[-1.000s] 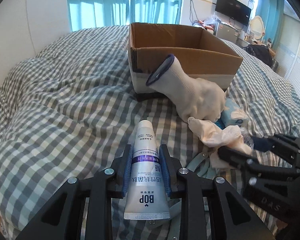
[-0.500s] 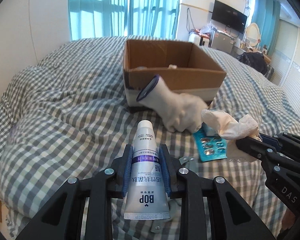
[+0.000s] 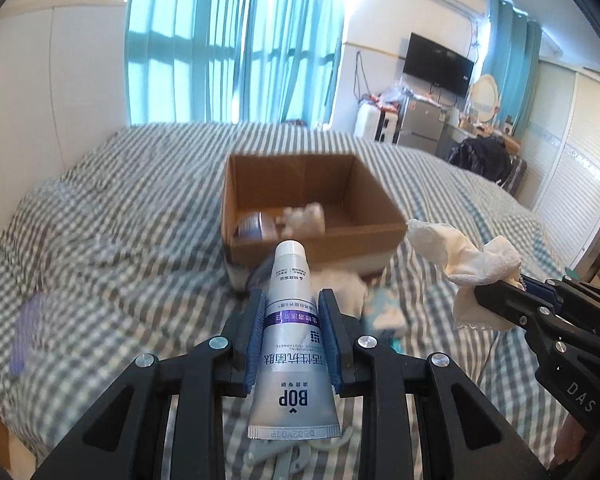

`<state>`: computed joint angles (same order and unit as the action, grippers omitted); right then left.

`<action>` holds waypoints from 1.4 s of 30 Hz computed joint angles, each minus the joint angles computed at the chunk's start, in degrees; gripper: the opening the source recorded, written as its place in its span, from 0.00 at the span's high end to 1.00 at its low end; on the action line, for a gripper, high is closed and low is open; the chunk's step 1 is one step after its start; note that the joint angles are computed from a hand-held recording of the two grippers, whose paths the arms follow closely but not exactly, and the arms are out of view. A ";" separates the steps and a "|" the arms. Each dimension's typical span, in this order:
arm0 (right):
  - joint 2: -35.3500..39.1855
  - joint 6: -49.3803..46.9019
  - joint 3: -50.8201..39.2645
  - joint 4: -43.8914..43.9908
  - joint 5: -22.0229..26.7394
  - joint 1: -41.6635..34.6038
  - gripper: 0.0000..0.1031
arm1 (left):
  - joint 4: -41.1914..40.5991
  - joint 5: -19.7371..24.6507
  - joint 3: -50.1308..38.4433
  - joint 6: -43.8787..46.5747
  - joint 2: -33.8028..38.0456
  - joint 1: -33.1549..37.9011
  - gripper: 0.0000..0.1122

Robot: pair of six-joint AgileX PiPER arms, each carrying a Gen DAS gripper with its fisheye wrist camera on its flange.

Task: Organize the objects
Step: 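Carry the tube and cloth over the box and release both inside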

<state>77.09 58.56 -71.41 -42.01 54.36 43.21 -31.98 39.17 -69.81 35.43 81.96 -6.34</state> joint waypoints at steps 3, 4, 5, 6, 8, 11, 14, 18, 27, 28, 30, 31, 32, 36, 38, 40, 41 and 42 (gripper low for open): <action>0.87 -4.11 -3.70 0.82 -0.02 -2.30 0.85 | 0.51 0.63 -4.77 -1.23 2.36 -0.53 0.76; 1.25 -6.09 -5.12 1.76 -0.41 -3.58 0.85 | 0.65 0.82 -6.48 -1.69 3.30 -0.70 0.76; 1.19 -7.46 -5.65 2.53 -0.94 -4.54 0.85 | 1.11 0.99 -8.63 -2.50 4.53 -1.00 0.76; 1.86 -9.86 -7.37 3.91 -1.54 -6.18 0.85 | 1.58 1.16 -10.44 -3.15 5.58 -1.24 0.76; 3.39 -13.54 -10.87 5.46 -1.89 -8.64 0.85 | 2.79 1.59 -14.67 -4.88 8.09 -1.84 0.76; 6.32 -18.87 -16.14 8.42 -2.78 -12.21 0.85 | 4.20 2.69 -21.82 -7.01 12.72 -2.59 0.76; 10.25 -24.23 -22.29 12.20 -3.78 -16.14 0.85 | 6.52 3.99 -29.12 -9.76 17.62 -3.53 0.76; 16.11 -31.23 -30.19 18.65 -4.84 -21.41 0.85 | 9.62 6.40 -40.34 -13.49 25.40 -4.52 0.76; 31.57 -43.17 -47.19 30.53 -4.02 -30.35 0.85 | 16.13 13.52 -62.07 -19.77 41.70 -6.37 0.76; 33.26 -44.01 -48.59 31.65 -3.89 -31.21 0.85 | 16.64 14.21 -64.15 -20.18 43.57 -6.65 0.76; 36.09 -45.68 -50.59 34.15 -3.76 -32.97 0.85 | 17.51 15.32 -66.73 -20.77 46.24 -7.27 0.76; 37.42 -46.32 -51.23 35.24 -3.81 -33.84 0.85 | 17.69 15.23 -66.80 -20.70 46.87 -7.37 0.76; 38.42 -46.85 -51.35 36.06 -3.98 -34.54 0.85 | 18.15 16.06 -68.64 -20.97 48.57 -7.53 0.76; 42.59 -48.73 -51.56 39.32 -4.59 -36.74 0.85 | 19.49 18.93 -74.94 -22.22 54.35 -7.93 0.76; 42.90 -48.97 -49.30 40.18 -6.24 -37.17 0.85 | 20.03 20.30 -77.74 -23.02 56.77 -8.09 0.76; 43.88 -49.96 -48.99 41.95 -6.87 -38.05 0.85 | 20.41 22.29 -81.68 -23.79 59.44 -8.20 0.76; 44.18 -50.46 -48.72 42.77 -7.21 -38.41 0.84 | 20.40 22.25 -81.52 -23.77 59.58 -8.18 0.76; 44.64 -50.84 -48.63 43.49 -7.65 -38.75 0.84 | 20.47 21.72 -80.53 -23.70 59.38 -8.23 0.76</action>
